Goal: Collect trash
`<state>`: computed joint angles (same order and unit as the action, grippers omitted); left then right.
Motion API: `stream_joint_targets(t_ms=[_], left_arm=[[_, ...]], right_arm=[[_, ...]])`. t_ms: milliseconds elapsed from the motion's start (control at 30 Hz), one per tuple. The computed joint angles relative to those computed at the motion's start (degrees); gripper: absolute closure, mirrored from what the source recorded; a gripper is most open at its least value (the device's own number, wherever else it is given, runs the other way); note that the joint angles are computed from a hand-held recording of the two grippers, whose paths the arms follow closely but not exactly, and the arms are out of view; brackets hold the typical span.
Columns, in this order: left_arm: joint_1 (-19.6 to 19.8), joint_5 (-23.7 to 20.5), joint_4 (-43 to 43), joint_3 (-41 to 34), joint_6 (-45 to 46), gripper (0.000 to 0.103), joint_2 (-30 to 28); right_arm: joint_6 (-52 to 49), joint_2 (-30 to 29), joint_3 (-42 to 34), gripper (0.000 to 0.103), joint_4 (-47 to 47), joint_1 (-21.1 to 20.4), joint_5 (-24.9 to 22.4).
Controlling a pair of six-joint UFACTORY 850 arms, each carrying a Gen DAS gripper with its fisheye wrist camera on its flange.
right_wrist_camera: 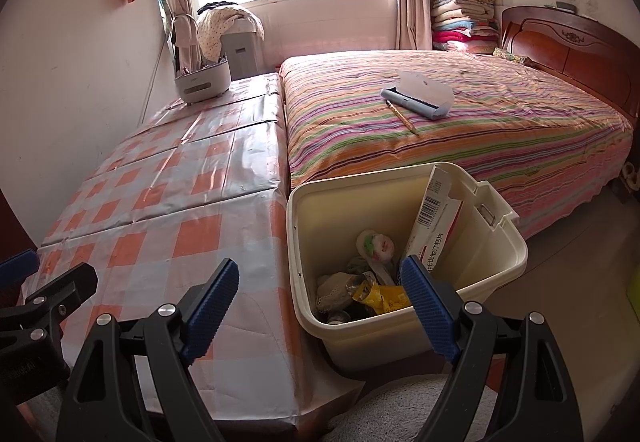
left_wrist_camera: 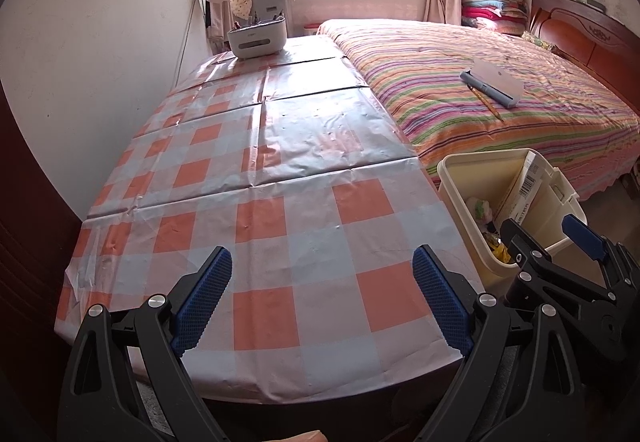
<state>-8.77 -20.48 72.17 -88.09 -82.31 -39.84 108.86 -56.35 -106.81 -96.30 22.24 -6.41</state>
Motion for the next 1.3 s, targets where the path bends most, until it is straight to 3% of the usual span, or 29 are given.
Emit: stream_joint_targets(t_ms=[733, 1033, 1300], left_arm=[[-0.7, 0.6, 1.2, 1.1, 0.6, 0.013, 0.8], [-1.2, 1.1, 7.9, 2.8, -5.3, 0.013, 1.8], [-1.2, 0.7, 7.0, 2.6, -4.9, 0.013, 1.6]], right_arm=[[6.9, 1.0, 1.4, 0.022, -6.7, -0.2, -0.1], [12.0, 1.8, 2.8, 0.022, -11.6, -0.2, -0.4], [14.6, 2.2, 3.5, 0.022, -14.0, -0.3, -0.6]])
